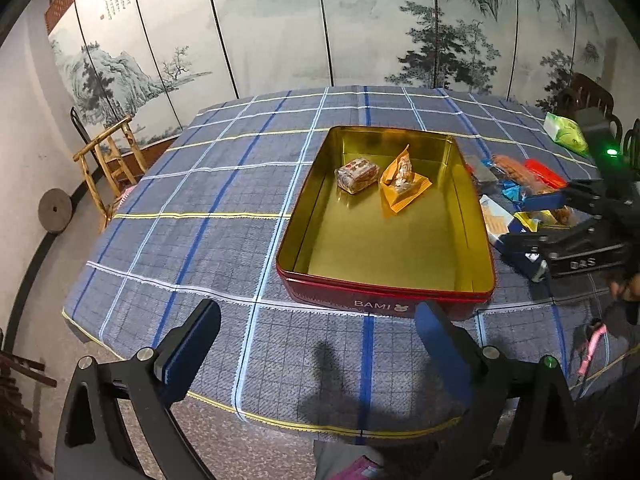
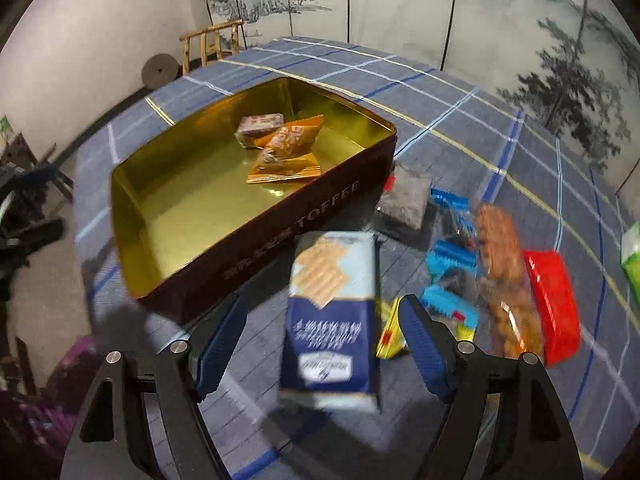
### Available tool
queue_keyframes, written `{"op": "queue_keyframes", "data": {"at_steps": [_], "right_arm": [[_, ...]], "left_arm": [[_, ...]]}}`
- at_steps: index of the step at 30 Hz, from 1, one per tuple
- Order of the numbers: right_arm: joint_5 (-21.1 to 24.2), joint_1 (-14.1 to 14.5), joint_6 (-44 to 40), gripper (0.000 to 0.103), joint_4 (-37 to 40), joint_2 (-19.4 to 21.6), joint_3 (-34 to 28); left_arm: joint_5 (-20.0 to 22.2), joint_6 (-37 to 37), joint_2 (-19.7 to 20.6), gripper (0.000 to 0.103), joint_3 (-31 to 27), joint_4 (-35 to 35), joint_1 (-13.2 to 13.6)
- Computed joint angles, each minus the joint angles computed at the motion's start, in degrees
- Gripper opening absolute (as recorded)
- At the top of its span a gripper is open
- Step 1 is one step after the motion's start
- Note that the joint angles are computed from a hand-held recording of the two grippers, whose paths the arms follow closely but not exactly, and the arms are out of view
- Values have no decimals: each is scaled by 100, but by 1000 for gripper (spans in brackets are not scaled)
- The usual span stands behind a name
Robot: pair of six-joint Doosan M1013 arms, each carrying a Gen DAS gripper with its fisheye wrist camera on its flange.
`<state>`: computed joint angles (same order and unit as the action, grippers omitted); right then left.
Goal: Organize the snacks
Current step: 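Grasp the blue soda cracker pack with the right gripper and lift, then grasp the yellow wrapped candy with the left gripper while the right gripper holds the crackers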
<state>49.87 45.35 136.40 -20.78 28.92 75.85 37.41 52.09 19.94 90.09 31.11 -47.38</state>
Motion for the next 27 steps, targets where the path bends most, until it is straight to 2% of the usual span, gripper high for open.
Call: {"op": "queue_keyframes", "data": {"at_steps": [2,6,9,11,13,16,19,23,27], "right_arm": [[-71,-63,-289,79,235,64,-31],[247,-138,-941,77,617,283,-277],[310,-141,-1192,70,722,341,-341],[456,-112,-1075,52,624,334,-374],[715,24,-859,52,214,308,-387],[438,205,-207,52,-144,-13,22],[196,394,869,52,-655,-445,583],[264,543,2667,52,-1361,-1068,1442],[398,504,3787,52,-1606,-1528,2105]], "left_arm": [[49,-7,13,97,-16,-5,-11],[148,70,68,97,-79,-107,-34],[167,75,71,97,-85,-64,-74],[153,54,57,97,-70,-11,-101],[127,57,43,97,-63,-7,-121],[89,49,28,97,-41,30,-170],[49,218,34,97,-57,-73,-232],[-108,567,29,97,-62,-169,-363],[-391,1371,57,97,-131,-728,-452]]}}
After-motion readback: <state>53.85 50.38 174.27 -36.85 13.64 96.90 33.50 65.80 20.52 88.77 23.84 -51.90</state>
